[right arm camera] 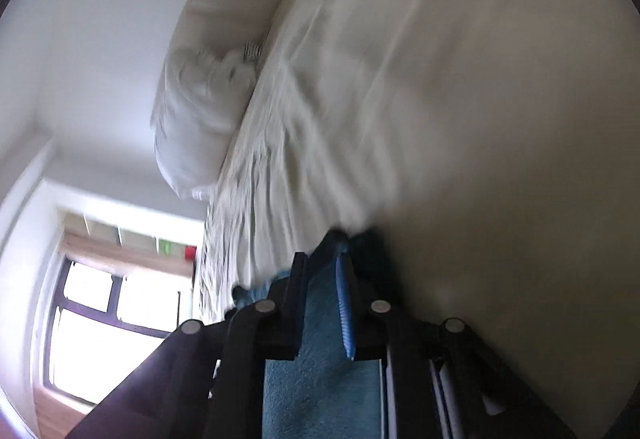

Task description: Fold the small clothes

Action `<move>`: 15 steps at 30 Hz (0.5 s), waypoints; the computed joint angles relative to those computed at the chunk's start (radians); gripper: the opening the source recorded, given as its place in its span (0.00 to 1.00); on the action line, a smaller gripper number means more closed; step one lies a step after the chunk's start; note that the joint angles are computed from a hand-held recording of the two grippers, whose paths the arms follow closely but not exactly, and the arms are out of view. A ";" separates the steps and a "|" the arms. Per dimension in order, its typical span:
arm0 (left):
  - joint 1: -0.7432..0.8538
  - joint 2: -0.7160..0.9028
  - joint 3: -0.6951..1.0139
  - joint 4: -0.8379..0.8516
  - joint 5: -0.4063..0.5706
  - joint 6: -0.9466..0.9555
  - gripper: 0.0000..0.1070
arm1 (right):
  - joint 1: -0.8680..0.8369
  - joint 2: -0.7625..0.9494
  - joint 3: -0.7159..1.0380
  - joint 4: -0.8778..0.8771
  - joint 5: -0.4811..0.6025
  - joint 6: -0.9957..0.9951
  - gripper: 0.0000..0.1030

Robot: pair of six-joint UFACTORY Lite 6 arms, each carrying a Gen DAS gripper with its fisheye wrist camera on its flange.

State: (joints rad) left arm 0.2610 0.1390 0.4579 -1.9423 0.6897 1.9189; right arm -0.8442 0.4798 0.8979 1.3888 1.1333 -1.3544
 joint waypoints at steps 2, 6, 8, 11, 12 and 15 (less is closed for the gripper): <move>0.017 0.006 0.002 0.021 0.019 -0.020 0.06 | -0.052 -0.076 -0.051 -0.012 -0.013 0.021 0.27; 0.029 -0.188 -0.104 0.073 -0.063 -0.135 0.06 | -0.082 -0.280 -0.205 -0.100 0.117 -0.021 0.35; 0.057 -0.291 -0.181 0.092 -0.080 -0.174 0.06 | -0.014 -0.425 -0.321 -0.141 0.164 -0.036 0.40; 0.158 -0.284 -0.242 0.085 0.010 -0.093 0.06 | 0.177 -0.565 -0.440 -0.138 0.125 -0.058 0.43; 0.197 -0.250 -0.240 0.091 0.054 -0.062 0.06 | 0.223 -0.573 -0.456 -0.128 0.095 -0.071 0.43; 0.303 -0.127 -0.209 0.124 0.164 -0.006 0.06 | 0.277 -0.438 -0.425 -0.101 0.009 -0.099 0.37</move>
State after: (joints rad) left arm 0.5645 0.0115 0.2491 -1.8186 0.8534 1.9134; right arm -0.5676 0.0416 0.4725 1.2883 1.1423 -1.4536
